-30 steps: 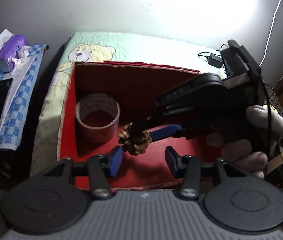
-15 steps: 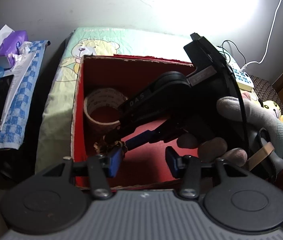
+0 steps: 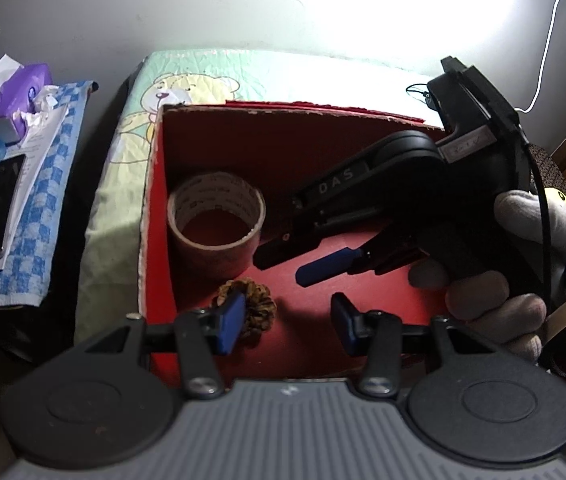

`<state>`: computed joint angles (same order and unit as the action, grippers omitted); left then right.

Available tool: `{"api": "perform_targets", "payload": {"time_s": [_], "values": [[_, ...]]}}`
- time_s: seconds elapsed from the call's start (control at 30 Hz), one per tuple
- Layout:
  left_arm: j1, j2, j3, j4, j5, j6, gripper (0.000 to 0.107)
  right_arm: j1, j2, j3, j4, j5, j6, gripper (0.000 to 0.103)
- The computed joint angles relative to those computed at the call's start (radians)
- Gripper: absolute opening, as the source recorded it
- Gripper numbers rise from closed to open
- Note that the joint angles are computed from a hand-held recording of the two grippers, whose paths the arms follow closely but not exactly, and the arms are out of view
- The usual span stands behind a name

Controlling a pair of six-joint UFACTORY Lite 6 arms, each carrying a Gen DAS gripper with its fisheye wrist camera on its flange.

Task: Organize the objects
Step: 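Lower the pine cone into the box beside the tape and open the right gripper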

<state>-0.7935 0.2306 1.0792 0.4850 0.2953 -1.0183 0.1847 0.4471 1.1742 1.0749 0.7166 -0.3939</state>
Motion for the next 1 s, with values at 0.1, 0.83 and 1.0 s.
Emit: {"api": "perform_targets", "payload": {"time_s": [0.1,0.83,1.0], "values": [[-0.01,-0.003,0.002,0.03,0.013,-0.025,0.049,0.055,0.037,0.073,-0.11,-0.023,0.134,0.031],[-0.108,0.092,0.147,0.218,0.275,-0.273,0.051,0.17,-0.218,-0.175,0.057,-0.308,-0.163,0.03],[-0.186,0.138,0.243,0.242,0.407,-0.312,0.051,0.212,-0.36,-0.313,0.17,-0.439,-0.239,0.03]]}}
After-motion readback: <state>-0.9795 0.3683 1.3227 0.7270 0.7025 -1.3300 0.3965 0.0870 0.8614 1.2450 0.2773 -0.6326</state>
